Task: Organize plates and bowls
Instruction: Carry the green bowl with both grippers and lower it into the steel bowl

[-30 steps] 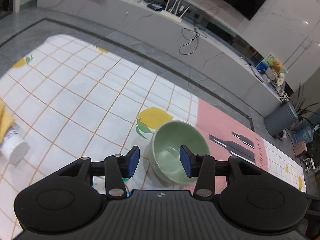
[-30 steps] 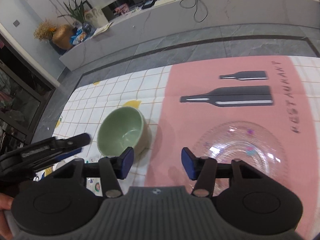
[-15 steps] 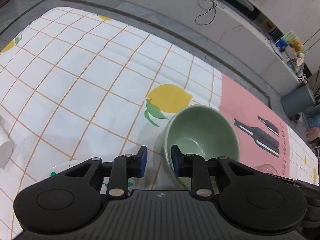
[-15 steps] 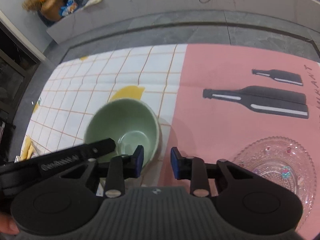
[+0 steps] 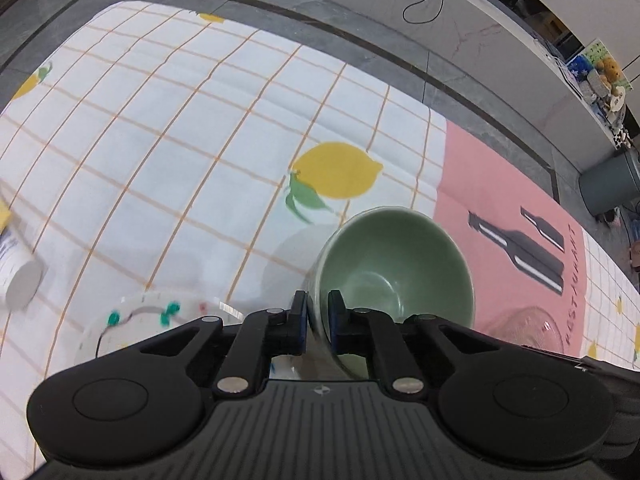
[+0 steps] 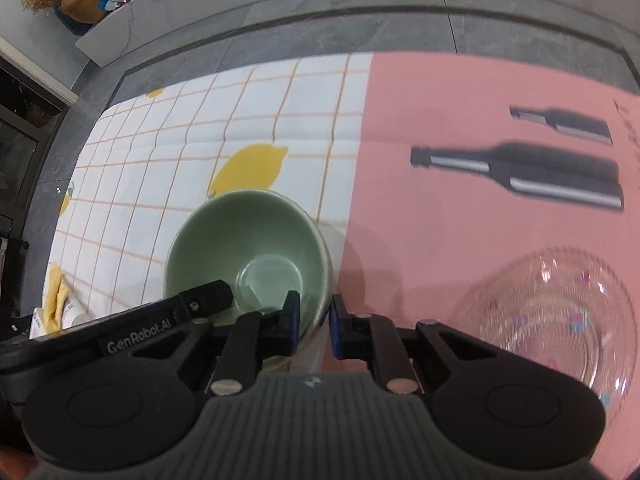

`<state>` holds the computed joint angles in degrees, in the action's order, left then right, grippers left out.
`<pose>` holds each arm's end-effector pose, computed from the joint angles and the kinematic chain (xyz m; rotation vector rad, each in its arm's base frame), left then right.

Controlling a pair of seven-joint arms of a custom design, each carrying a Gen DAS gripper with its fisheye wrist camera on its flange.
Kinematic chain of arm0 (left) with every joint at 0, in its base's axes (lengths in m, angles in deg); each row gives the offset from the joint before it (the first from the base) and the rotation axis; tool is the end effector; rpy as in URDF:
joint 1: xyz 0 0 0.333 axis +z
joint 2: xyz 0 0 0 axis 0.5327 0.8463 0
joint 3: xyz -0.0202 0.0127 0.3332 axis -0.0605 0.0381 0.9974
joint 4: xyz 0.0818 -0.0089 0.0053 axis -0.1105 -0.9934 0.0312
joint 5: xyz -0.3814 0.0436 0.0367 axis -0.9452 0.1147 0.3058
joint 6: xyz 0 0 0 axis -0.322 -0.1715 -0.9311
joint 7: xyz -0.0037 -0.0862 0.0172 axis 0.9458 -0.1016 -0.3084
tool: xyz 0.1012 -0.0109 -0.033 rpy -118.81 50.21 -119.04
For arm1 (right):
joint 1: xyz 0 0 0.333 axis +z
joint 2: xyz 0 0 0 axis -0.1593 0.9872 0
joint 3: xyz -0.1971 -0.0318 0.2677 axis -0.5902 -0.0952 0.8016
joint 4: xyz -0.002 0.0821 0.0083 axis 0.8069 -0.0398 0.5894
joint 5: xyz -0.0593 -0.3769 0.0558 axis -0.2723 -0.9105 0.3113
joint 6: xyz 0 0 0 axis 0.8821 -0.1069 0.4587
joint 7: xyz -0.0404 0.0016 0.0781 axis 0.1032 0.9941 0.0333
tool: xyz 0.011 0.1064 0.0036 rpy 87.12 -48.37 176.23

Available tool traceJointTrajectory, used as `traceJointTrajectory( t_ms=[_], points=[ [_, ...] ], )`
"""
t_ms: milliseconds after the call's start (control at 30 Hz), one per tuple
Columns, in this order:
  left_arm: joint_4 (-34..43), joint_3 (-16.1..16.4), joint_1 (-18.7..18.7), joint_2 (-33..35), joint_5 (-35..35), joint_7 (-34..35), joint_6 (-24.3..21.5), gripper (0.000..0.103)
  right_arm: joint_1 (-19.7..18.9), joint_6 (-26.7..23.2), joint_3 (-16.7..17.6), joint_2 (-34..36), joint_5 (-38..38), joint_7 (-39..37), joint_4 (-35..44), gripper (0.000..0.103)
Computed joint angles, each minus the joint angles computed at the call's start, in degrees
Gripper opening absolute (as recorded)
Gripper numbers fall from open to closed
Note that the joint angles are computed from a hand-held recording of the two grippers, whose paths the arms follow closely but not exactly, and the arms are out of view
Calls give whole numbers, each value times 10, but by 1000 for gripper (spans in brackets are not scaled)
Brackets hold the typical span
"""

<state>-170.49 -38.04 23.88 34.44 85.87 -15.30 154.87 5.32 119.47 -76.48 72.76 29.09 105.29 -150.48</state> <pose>0.6568 -0.2282 0.3273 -2.4254 1.7932 -0.5953 0.6953 0.2198 0.3193 -1.9881 1.9077 0.1036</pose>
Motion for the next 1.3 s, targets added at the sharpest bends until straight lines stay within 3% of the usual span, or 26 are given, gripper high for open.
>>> traceJointTrajectory(
  t_ms=[200, 400, 567, 933, 1067, 1300],
  points=[
    [-53, 6, -16, -61, 14, -30, -8, 9, -1, -9, 4, -67, 11, -2, -69, 12],
    [-143, -17, -10, -155, -26, -40, -3, 10, -13, -3, 13, -167, 49, -38, -172, 12],
    [-206, -15, -40, -240, -8, -85, -18, 9, -14, 6, 14, -274, 89, -91, -276, 13],
    [-297, -30, -94, -354, -70, -101, -29, 11, -7, -24, -18, -467, 127, -150, -442, 13],
    [-323, -29, -111, -371, -88, -95, -25, 11, -4, -26, -26, -503, 140, -173, -485, 13],
    [-350, -24, -130, -368, -148, -64, -24, 11, -7, -43, -32, -503, 158, -191, -523, 13]
  ],
)
